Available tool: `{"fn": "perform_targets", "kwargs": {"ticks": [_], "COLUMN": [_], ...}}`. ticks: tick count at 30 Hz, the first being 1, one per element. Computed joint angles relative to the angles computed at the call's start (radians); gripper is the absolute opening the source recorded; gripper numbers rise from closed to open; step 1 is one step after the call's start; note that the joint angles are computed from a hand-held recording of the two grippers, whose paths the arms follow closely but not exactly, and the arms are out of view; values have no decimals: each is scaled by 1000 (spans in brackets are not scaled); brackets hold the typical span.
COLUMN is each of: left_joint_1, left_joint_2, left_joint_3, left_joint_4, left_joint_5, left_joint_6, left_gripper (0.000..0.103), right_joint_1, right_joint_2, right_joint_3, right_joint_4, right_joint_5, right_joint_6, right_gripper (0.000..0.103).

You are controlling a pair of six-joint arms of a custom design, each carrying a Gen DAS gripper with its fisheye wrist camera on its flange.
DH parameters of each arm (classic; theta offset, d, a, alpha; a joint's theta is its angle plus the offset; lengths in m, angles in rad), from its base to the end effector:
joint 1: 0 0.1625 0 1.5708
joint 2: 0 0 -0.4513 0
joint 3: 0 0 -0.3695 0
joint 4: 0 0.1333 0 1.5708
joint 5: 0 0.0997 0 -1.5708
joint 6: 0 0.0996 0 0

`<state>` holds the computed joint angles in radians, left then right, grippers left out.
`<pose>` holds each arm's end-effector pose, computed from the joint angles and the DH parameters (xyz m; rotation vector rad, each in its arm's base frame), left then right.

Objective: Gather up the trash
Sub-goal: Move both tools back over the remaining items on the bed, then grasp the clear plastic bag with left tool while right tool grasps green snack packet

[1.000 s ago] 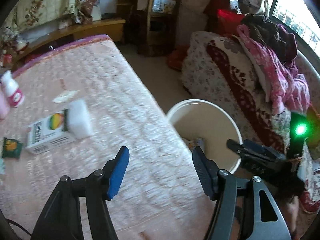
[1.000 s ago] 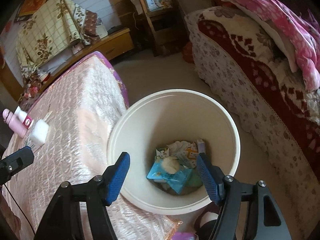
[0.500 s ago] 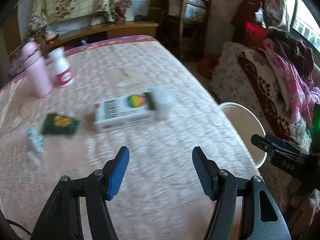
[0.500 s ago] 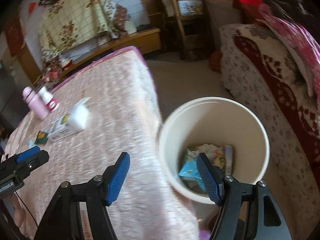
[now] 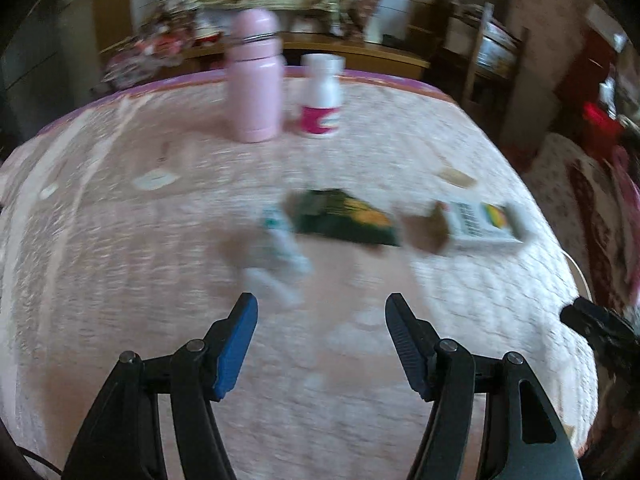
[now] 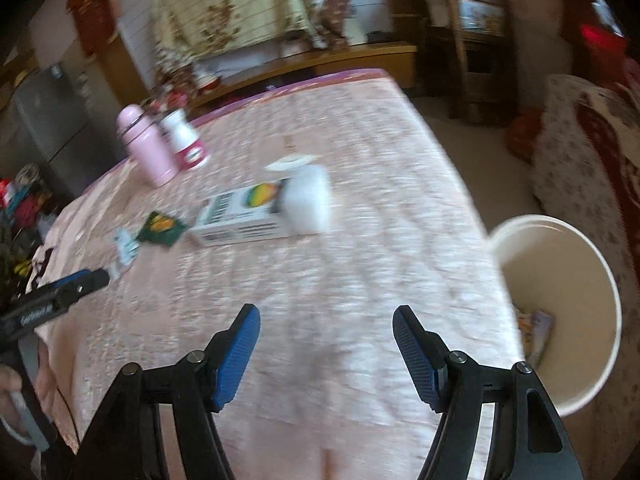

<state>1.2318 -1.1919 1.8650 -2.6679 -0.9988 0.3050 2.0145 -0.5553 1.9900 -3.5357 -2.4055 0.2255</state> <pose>-0.0167 -0.6104 0.3161 0.6474 2.4454 -0.5559 0.2913 -0.4743 0.0271 -0.0254 -2.3695 0.9459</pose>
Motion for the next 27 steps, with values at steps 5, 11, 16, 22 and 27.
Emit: {"fn": "perform_targets", "kwargs": {"ticks": [5, 11, 16, 22, 27], "left_joint_1": [44, 75, 94, 120, 120], "left_joint_2": [50, 106, 139, 112, 68], "left_joint_3": [-68, -132, -190, -244, -238], "left_joint_4": [-4, 17, 74, 194, 239], "left_joint_5": [31, 0, -52, -107, -94], "left_joint_6": [26, 25, 31, -31, -31], "left_gripper": [67, 67, 38, 12, 12], "right_joint_1": [5, 11, 7, -4, -3], "right_joint_2": [44, 86, 123, 182, 256], "right_joint_3": [-93, -186, -291, -443, -589], "right_joint_4": [84, 140, 193, 290, 370], "right_joint_5": [38, 81, 162, 225, 234], "right_joint_6": [-25, -73, -137, -213, -325], "right_gripper": [72, 72, 72, 72, 72]}}
